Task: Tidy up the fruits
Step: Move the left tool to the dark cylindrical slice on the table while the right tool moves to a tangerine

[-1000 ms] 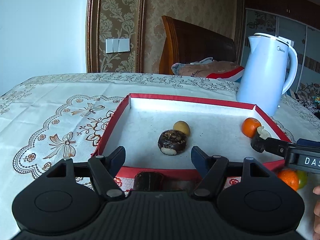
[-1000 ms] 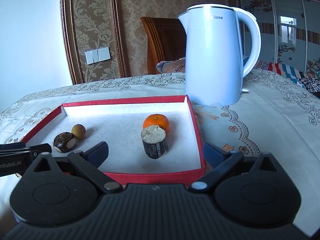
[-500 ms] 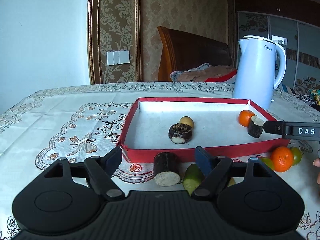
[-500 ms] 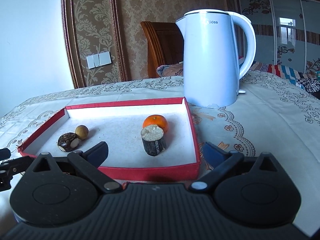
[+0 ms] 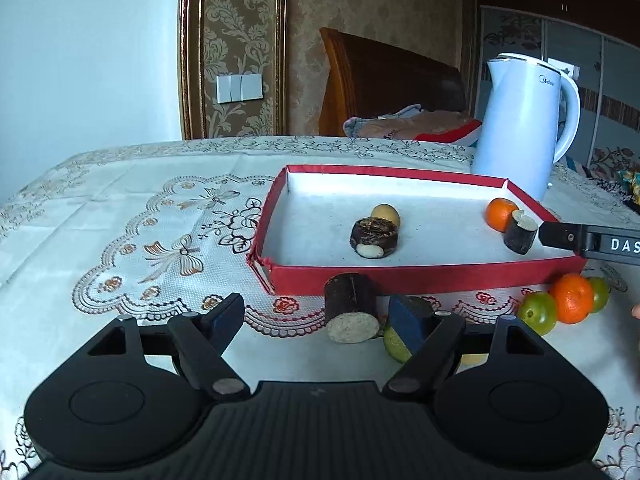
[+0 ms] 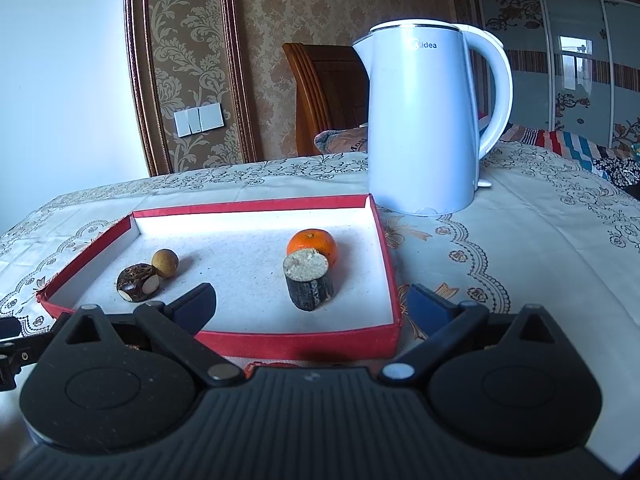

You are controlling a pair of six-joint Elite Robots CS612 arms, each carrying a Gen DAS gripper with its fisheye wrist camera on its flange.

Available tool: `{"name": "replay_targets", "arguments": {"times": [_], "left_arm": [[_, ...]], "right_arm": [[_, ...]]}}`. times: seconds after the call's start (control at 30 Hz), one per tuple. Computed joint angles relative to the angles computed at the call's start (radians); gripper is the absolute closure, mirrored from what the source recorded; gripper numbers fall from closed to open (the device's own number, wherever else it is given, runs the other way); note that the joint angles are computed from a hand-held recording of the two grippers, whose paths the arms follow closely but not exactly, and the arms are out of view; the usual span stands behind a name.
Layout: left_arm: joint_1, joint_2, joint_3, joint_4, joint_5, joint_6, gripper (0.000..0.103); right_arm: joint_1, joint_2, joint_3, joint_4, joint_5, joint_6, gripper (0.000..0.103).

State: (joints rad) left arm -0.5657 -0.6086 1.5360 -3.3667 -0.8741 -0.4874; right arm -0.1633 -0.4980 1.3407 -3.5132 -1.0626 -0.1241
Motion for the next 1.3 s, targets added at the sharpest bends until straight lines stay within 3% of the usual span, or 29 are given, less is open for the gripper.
{"name": "replay_targets", "arguments": {"times": [0.13, 0.27, 0.3, 0.37, 0.43, 0.5, 0.73, 1.07, 1.17, 1.3], "left_arm": [[0.0, -0.004, 0.001, 0.037, 0.042, -0.029, 0.022], [-0.005, -0.008, 0.009, 0.085, 0.181, -0.125, 0.023], [-0.002, -0.015, 0.016, 0.093, 0.186, -0.159, 0.023], [0.011, -0.025, 0.035, 0.045, 0.107, -0.184, 0.023], [0.027, -0.032, 0.049, -0.022, -0.021, -0.17, 0.023], [0.029, -0.028, 0.045, -0.039, -0.069, -0.143, 0.023], [0.018, -0.013, 0.01, 0.014, -0.064, -0.068, 0.023], [0.029, -0.009, -0.02, 0.106, -0.079, -0.079, 0.022], [0.03, -0.022, -0.01, 0.184, -0.069, -0.121, 0.022], [0.03, -0.021, -0.014, 0.192, -0.06, -0.131, 0.022]], "right_arm": [[0.0, 0.0, 0.001, -0.004, -0.003, 0.003, 0.0], [-0.002, 0.001, 0.0, -0.01, 0.002, 0.011, 0.0], [-0.002, 0.0, 0.001, -0.01, 0.006, 0.011, 0.0], [-0.003, 0.0, 0.003, -0.019, 0.009, 0.013, 0.0], [-0.004, -0.001, 0.008, -0.037, 0.003, 0.012, 0.0], [-0.012, -0.006, 0.02, -0.042, 0.025, 0.022, 0.0], [-0.04, -0.017, 0.061, -0.104, 0.052, 0.068, 0.0], [-0.041, -0.017, 0.062, -0.078, 0.064, 0.054, 0.0], [-0.043, -0.016, 0.063, -0.085, 0.068, 0.065, 0.0], [-0.046, -0.019, 0.066, -0.076, 0.083, 0.062, 0.0]]}}
